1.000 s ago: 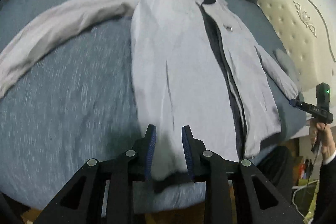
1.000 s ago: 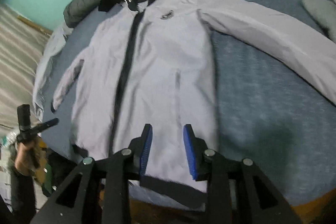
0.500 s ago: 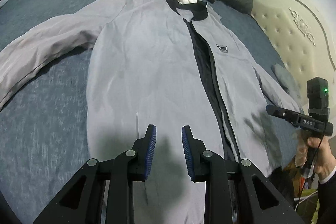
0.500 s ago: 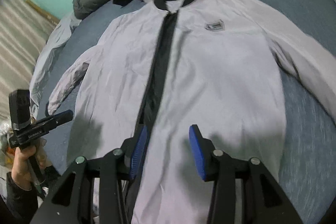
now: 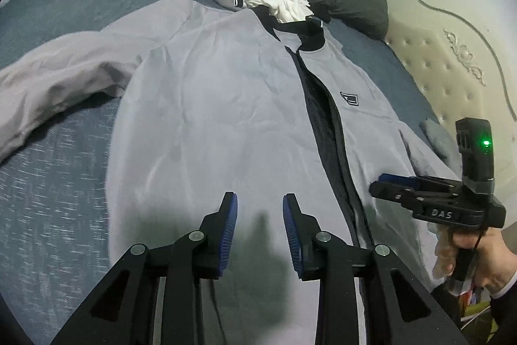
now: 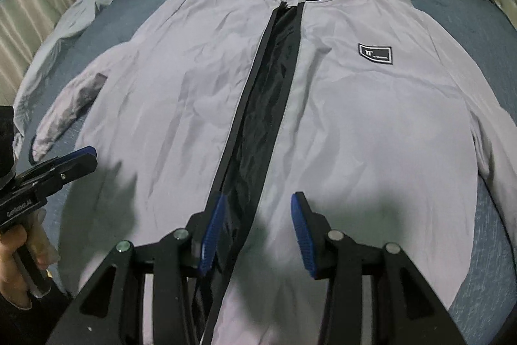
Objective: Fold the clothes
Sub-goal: 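Grasp the zipper edge of the jacket front with the right gripper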
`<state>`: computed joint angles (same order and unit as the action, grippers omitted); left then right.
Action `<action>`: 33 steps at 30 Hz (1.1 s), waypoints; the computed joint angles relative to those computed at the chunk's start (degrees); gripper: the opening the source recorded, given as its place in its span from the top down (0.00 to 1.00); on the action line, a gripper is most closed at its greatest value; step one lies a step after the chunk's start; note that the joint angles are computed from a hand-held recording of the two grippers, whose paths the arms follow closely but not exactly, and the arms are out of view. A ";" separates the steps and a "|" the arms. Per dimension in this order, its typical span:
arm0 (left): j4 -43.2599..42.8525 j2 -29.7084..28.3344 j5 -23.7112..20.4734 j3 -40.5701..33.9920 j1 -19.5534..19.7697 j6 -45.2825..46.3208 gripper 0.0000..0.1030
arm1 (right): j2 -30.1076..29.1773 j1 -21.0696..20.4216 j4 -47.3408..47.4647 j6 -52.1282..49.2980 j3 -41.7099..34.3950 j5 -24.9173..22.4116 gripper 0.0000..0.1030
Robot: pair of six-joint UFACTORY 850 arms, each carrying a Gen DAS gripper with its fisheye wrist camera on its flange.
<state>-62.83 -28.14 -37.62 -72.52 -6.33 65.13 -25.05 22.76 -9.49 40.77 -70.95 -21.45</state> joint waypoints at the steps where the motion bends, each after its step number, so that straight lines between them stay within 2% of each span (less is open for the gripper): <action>1: -0.52 -0.09 0.13 0.23 -0.05 0.78 0.69 | -0.68 0.26 -1.79 0.61 -0.79 -0.87 0.58; 3: -1.03 -0.35 1.29 0.61 -0.40 2.15 0.69 | -2.00 0.65 -4.46 1.25 -2.25 -2.49 0.59; 5: -1.64 -0.77 1.61 0.71 -0.47 3.16 0.69 | -3.19 0.78 -5.26 1.06 -3.42 -3.79 0.68; 8: -3.44 -1.57 0.15 0.72 0.02 3.99 0.69 | -4.79 0.81 -5.25 0.49 -4.78 -5.38 0.75; 16: -5.28 -1.32 -1.09 1.23 0.22 6.63 0.69 | -5.26 -0.21 -0.13 -2.84 -3.96 -2.75 0.96; 23: -6.69 -1.33 -1.70 1.49 0.83 7.57 0.69 | -2.96 -1.61 7.44 -8.00 -1.38 3.21 0.98; 30: -6.47 -1.33 -1.91 1.55 1.17 7.49 0.69 | -5.29 -0.91 11.78 -16.48 -3.18 0.24 0.98; 33: -6.11 -1.61 -1.98 1.20 1.12 6.99 0.69 | -4.98 -1.56 15.25 -18.94 -2.43 1.77 0.97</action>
<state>-68.94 -29.75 -39.60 -71.31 -5.21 72.12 -30.04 21.20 5.76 21.83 -73.38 -19.67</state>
